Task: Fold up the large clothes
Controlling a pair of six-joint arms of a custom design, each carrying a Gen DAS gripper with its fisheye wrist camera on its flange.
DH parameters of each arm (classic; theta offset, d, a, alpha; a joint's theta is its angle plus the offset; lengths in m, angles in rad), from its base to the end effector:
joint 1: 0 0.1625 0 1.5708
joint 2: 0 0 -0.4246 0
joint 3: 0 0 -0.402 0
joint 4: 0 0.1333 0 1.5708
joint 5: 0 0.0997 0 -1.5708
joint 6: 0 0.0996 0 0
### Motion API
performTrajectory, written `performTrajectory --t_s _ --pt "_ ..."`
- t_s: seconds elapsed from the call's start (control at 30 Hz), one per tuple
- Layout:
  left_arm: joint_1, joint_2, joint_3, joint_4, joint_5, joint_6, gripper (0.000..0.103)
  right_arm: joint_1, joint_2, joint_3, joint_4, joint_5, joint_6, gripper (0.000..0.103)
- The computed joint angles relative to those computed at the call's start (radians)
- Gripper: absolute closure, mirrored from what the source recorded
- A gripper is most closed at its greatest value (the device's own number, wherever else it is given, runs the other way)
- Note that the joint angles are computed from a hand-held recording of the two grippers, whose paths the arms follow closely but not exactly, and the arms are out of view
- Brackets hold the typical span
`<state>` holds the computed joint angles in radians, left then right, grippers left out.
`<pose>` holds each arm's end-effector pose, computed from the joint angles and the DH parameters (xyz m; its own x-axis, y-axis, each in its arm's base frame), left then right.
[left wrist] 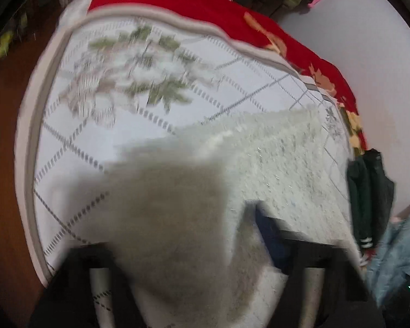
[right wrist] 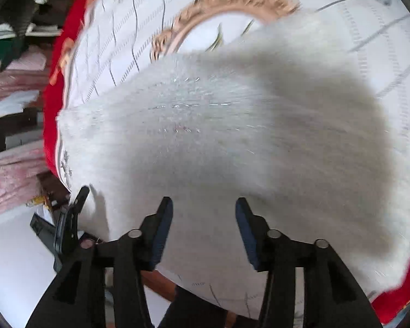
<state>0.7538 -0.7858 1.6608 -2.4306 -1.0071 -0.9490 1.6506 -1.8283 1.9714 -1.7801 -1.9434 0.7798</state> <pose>-0.3508 -0.5851 0.0686 -0.9261 -0.1940 -0.3236 -0.0408 0.9041 -0.4254 0.1283 -0.3864 0.4298 -0.7174 0.6636 0.2118 0.5976 0.7426 -0.3025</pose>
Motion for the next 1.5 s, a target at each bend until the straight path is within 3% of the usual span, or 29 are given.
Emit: performTrajectory --t_s 0.1,0.17,0.2,0.3,0.4,0.43,0.47,0.57,0.77,0.87,0.93,1.1,1.13,1.23,1.27,1.3,1.33,1.4,1.43,1.5 --pt "-0.009 0.018 -0.038 -0.002 0.034 0.054 0.083 0.090 -0.073 -0.024 0.174 -0.174 0.149 0.046" --pt "-0.015 0.021 -0.058 -0.019 0.049 0.108 0.083 0.128 -0.108 -0.037 0.317 -0.273 0.257 0.037" --pt "-0.019 0.022 -0.068 -0.030 0.055 0.140 0.083 0.129 -0.133 -0.024 0.353 -0.292 0.273 0.027" --pt "-0.037 0.028 -0.105 -0.053 0.063 0.250 0.084 0.065 -0.207 0.058 0.385 -0.281 0.258 0.025" --pt "-0.077 0.031 -0.140 -0.083 0.054 0.405 0.084 -0.102 -0.353 0.229 0.179 -0.132 0.161 0.029" --pt "-0.090 0.035 -0.151 -0.086 0.047 0.448 0.084 -0.153 -0.405 0.285 0.093 -0.069 0.115 0.047" --pt "-0.107 0.038 -0.164 -0.093 0.030 0.503 0.084 -0.195 -0.448 0.334 0.013 -0.010 0.078 0.053" --pt "-0.162 0.051 -0.193 -0.115 -0.053 0.691 0.084 -0.199 -0.472 0.399 -0.115 0.025 0.053 0.056" --pt "-0.252 0.080 -0.187 -0.097 -0.302 0.987 0.085 -0.315 -0.509 0.477 -0.288 0.228 -0.102 0.058" --pt "-0.270 0.097 -0.163 -0.036 -0.406 1.057 0.085 -0.388 -0.551 0.496 -0.284 0.300 -0.167 0.058" --pt "-0.275 0.102 -0.133 0.016 -0.459 1.086 0.085 -0.478 -0.614 0.514 -0.257 0.385 -0.232 0.059" --pt "-0.270 0.100 -0.057 0.040 -0.467 1.149 0.085 -0.802 -0.818 0.515 -0.016 0.625 -0.467 0.061" --pt "-0.267 0.097 -0.048 0.052 -0.462 1.165 0.085 -0.830 -0.836 0.510 0.015 0.638 -0.482 0.061" --pt "-0.264 0.086 -0.034 0.097 -0.430 1.226 0.085 -0.856 -0.903 0.486 0.106 0.607 -0.503 0.057" --pt "-0.263 0.080 -0.025 0.098 -0.425 1.249 0.085 -0.861 -0.921 0.476 0.129 0.598 -0.508 0.050" --pt "-0.266 0.069 -0.006 0.092 -0.412 1.292 0.085 -0.836 -0.935 0.462 0.135 0.561 -0.484 0.034" --pt "-0.273 0.061 0.008 0.085 -0.403 1.324 0.084 -0.790 -0.946 0.447 0.119 0.499 -0.438 0.025" --pt "-0.284 0.054 0.026 0.074 -0.384 1.375 0.084 -0.653 -0.926 0.401 0.084 0.358 -0.318 0.025" --pt "-0.292 0.052 0.025 0.077 -0.365 1.380 0.080 -0.617 -0.924 0.377 0.092 0.321 -0.294 0.025" --pt "-0.302 0.054 0.005 0.107 -0.340 1.352 0.078 -0.648 -0.942 0.322 0.118 0.343 -0.322 0.025"
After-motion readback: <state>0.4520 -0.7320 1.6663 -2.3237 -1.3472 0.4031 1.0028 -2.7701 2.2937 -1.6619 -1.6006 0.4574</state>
